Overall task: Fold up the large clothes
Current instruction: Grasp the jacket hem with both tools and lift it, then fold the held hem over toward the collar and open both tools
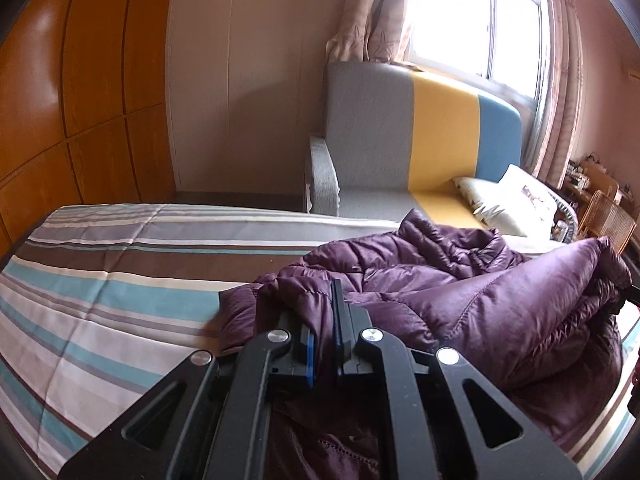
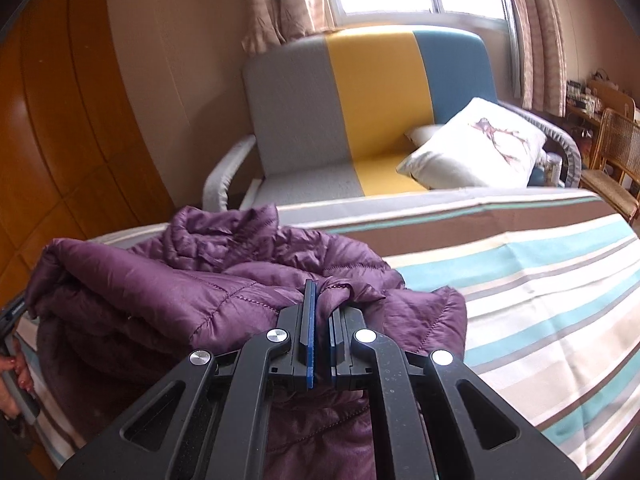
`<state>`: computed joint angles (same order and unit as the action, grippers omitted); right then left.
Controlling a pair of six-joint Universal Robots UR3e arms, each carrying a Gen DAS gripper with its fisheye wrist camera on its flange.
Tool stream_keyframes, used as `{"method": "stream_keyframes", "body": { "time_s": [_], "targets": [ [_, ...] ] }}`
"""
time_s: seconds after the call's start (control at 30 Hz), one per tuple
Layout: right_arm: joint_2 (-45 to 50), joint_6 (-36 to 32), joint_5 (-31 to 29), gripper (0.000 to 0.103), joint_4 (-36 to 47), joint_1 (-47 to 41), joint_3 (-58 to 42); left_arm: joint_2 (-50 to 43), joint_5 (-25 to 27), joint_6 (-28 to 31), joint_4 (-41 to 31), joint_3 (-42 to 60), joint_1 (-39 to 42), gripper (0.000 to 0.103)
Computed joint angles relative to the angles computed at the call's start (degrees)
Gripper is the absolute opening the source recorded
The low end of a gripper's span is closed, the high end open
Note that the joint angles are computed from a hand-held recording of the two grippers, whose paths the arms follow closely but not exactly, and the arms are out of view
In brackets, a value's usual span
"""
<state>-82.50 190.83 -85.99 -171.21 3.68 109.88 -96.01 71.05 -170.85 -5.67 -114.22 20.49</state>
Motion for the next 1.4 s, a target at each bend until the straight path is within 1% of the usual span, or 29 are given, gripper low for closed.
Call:
{"method": "stream_keyframes", "body": {
  "time_s": [0.1,0.17,0.27,0.37,0.4,0.5,0.57,0.6,0.63,0.67,0.73,0.77,0.8,0.83,0.87,0.9,0.93,0.97,1.0,1.03,1.13,1.2,1.27,1.3,1.4],
  "targets": [
    [2.5,1.1,-0.2,0.005,-0.4,-0.1,-1.2,-3.7,2.4,-0.3,0.1,2.5,-1.7,0.007],
    [4.4,2.1,-0.6,0.005,0.1,-0.1,-2.5,-5.8,3.8,-1.1,0.2,4.0,-2.7,0.009],
    [7.6,3.7,-0.8,0.005,1.0,0.0,-4.9,-8.7,5.9,-1.9,-1.2,7.1,-4.5,0.010],
    [10.0,5.6,1.3,0.005,3.4,-0.9,-7.2,-11.6,7.7,-1.8,-5.1,11.1,-5.9,0.012],
    [10.7,6.2,2.7,0.008,4.0,-1.5,-7.8,-12.6,7.9,-1.8,-6.6,12.5,-6.3,0.015],
    [11.4,8.2,8.2,0.008,5.0,-4.3,-7.8,-13.4,7.1,-1.6,-9.3,14.1,-6.1,0.019],
    [10.6,9.0,11.7,0.011,5.7,-6.1,-7.2,-12.7,4.6,-1.8,-11.7,14.5,-4.8,0.022],
    [10.0,9.3,14.1,0.013,6.1,-7.3,-6.8,-12.4,3.3,-2.0,-12.7,14.7,-4.1,0.026],
    [9.5,9.5,15.9,0.015,6.0,-8.2,-6.5,-11.6,0.7,-2.6,-14.2,14.8,-2.8,0.031],
    [8.8,9.6,17.5,0.020,5.1,-9.1,-5.6,-11.1,-1.4,-3.4,-15.0,14.9,-1.7,0.034],
    [7.2,10.5,19.7,0.027,1.6,-10.7,-3.2,-10.3,-5.3,-6.2,-15.8,15.1,0.6,0.046],
    [6.7,10.9,20.1,0.036,0.8,-11.1,-2.5,-10.2,-6.1,-6.8,-15.6,15.1,1.1,0.050],
    [5.8,11.8,19.7,0.053,-0.8,-11.3,-1.5,-9.8,-6.1,-7.9,-14.4,14.8,1.4,0.057],
    [5.0,12.4,18.3,0.064,-2.1,-11.1,-0.6,-9.6,-5.3,-8.6,-12.7,14.3,1.2,0.070],
    [4.1,13.2,16.1,0.079,-4.1,-10.7,0.6,-9.4,-3.7,-9.3,-10.4,13.7,0.9,0.080],
    [3.1,13.7,15.3,0.080,-6.4,-10.8,2.2,-9.0,-1.6,-10.1,-7.3,12.9,0.7,0.098],
    [2.0,13.7,16.2,0.080,-8.0,-11.6,3.8,-8.1,0.2,-11.5,-1.4,10.5,0.9,0.099],
    [1.3,13.4,16.4,0.080,-7.1,-12.0,4.1,-7.5,-0.2,-11.8,0.7,9.3,1.7,0.099],
    [0.1,12.7,15.7,0.080,-4.9,-12.0,4.3,-7.0,-0.3,-11.6,0.3,9.1,2.2,0.099],
    [-0.7,12.2,15.8,0.080,-4.0,-12.1,4.8,-6.9,-0.2,-10.8,-1.7,9.8,2.5,0.099],
    [-3.7,11.0,15.9,0.080,-3.2,-12.3,8.3,-6.0,-1.1,-8.0,-5.3,8.6,3.5,0.100],
    [-5.6,10.8,15.8,0.080,-3.1,-12.3,10.9,-5.0,-2.3,-6.4,-6.0,6.0,4.4,0.101],
    [-8.3,11.8,14.7,0.084,-2.7,-11.9,14.4,-3.6,-4.8,-4.3,-8.4,2.9,5.9,0.101],
    [-10.0,12.2,15.4,0.084,-3.3,-12.6,16.7,-2.9,-6.0,-3.4,-8.8,1.1,6.6,0.101],
    [-13.7,13.1,15.1,0.084,-2.9,-13.1,21.2,-0.6,-6.6,-1.9,-7.9,-4.1,8.0,0.101]
  ]
}}
